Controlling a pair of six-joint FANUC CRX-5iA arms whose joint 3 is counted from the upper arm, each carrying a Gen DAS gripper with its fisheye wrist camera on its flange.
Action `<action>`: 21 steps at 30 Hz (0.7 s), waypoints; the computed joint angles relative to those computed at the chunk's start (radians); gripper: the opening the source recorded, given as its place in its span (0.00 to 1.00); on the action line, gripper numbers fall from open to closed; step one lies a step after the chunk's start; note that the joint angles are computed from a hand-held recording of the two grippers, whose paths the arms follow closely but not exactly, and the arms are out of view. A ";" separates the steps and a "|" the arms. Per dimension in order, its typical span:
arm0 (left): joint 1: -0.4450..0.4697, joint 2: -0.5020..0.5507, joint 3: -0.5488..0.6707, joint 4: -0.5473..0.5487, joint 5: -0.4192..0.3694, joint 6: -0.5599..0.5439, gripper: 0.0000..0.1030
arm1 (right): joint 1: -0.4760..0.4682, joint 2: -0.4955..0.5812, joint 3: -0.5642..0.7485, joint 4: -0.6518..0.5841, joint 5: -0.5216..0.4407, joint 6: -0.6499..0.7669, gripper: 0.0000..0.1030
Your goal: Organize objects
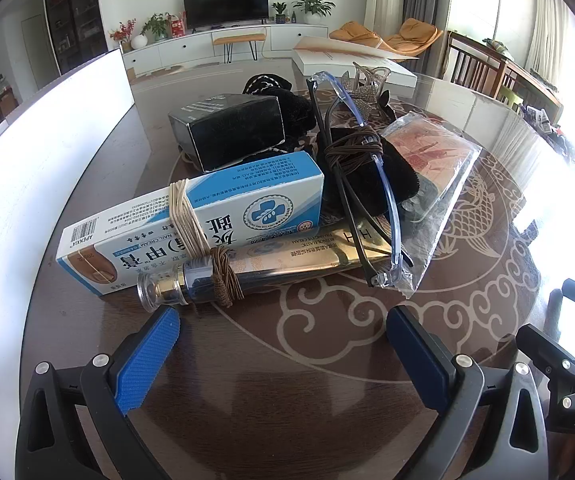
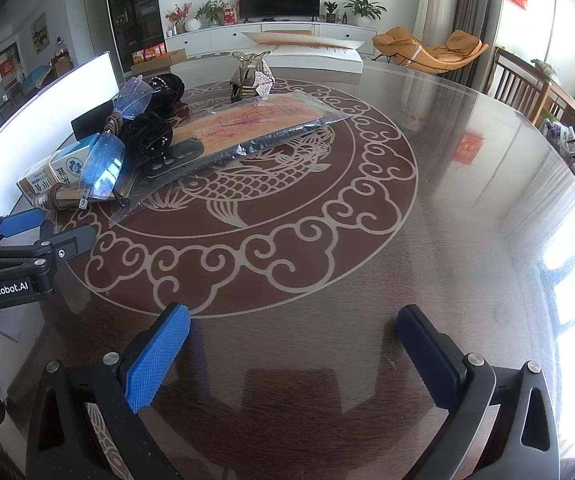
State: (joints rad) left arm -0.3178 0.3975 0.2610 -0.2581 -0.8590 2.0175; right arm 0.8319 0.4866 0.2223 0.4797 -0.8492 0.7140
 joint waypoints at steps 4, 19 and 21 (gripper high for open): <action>0.000 0.000 0.000 0.000 0.000 0.000 1.00 | 0.000 0.000 0.000 0.001 0.000 -0.001 1.00; 0.000 0.000 0.000 0.000 0.000 0.000 1.00 | 0.006 -0.005 -0.007 0.010 0.001 -0.010 1.00; 0.000 0.000 0.000 0.000 0.000 0.000 1.00 | 0.005 -0.006 -0.008 0.010 0.002 -0.008 1.00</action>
State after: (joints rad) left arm -0.3175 0.3972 0.2606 -0.2580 -0.8588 2.0173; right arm 0.8371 0.4810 0.2140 0.4893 -0.8468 0.7060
